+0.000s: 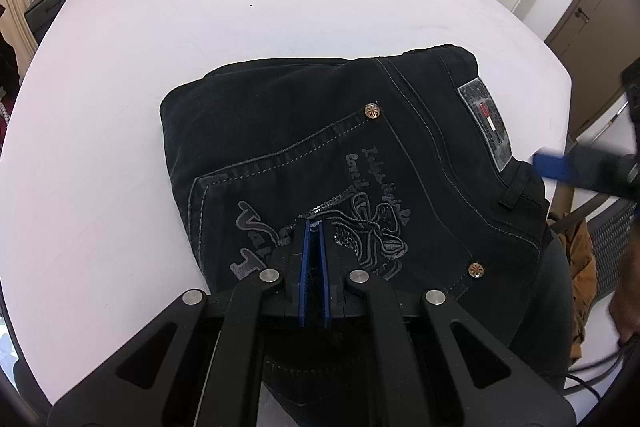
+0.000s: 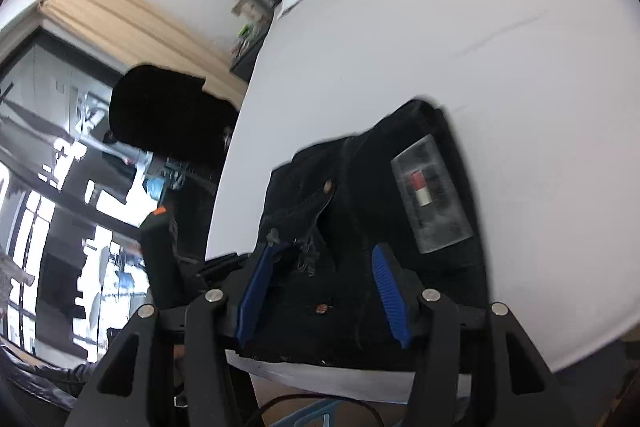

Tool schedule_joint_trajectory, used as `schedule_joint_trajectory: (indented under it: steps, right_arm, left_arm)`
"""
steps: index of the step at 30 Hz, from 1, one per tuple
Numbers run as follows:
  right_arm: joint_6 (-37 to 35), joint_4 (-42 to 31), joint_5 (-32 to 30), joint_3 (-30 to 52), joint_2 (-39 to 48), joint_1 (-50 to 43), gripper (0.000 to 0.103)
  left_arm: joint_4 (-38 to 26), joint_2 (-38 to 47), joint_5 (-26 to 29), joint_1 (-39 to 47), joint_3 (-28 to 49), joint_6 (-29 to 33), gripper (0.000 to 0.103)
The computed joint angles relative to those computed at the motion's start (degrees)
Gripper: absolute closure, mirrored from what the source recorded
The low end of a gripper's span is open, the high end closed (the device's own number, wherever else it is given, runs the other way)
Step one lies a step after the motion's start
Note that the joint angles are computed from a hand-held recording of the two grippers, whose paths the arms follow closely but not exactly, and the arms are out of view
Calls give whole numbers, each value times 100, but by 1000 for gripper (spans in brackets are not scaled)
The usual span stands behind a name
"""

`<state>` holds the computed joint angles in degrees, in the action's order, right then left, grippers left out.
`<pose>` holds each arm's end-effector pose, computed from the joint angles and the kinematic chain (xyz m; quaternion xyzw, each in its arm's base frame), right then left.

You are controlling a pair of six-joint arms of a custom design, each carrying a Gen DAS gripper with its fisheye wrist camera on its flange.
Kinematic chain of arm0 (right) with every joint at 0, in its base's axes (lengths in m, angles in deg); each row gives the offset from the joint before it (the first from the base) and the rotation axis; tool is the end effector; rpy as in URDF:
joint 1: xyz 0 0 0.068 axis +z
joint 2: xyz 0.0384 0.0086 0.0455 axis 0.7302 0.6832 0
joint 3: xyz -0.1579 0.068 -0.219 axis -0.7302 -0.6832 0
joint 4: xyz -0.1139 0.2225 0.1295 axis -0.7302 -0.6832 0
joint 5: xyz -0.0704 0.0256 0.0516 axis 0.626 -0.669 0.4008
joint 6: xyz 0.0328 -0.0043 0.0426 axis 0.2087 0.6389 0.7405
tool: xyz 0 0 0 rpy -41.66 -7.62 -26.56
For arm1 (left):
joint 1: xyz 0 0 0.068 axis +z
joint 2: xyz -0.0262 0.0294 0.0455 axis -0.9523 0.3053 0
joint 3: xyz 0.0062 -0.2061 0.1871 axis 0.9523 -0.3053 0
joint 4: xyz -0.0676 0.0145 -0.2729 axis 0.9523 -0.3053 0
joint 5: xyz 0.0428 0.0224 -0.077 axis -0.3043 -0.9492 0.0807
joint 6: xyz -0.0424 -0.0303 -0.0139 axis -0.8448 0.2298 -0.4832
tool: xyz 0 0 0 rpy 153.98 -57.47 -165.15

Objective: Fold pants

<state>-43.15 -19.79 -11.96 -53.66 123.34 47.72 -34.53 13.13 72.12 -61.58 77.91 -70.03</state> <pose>0.1816 0.0291 0.1516 -0.1723 0.8957 0.3937 0.1143 0.1627 0.0236 0.1192 -0.0766 0.9677 -0.0754 0.2279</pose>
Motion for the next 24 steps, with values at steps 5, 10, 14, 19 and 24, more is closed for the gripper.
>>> schedule_joint_trajectory:
  steps: [5, 10, 14, 19, 24]
  right_arm:
    - [-306, 498, 62, -619, 488, -236, 49]
    - [-2162, -1255, 56, -298, 329, -1637, 47]
    - [-3026, -1978, -81, 381, 532, -2666, 20]
    - [-2214, -1055, 55, 1000, 1651, -2103, 20]
    - [-1418, -231, 216, 1454, 3008, -1318, 20]
  left_arm:
    - [-161, -248, 40, 57, -86, 91, 99]
    - [-1524, -1473, 1056, 1227, 20, 766, 98]
    - [-2340, -1566, 1993, 3169, 279, 2057, 83]
    - [-2476, -477, 2647, 4698, 559, 2792, 6]
    - [-2162, 1305, 3038, 4339, 770, 2705, 6]
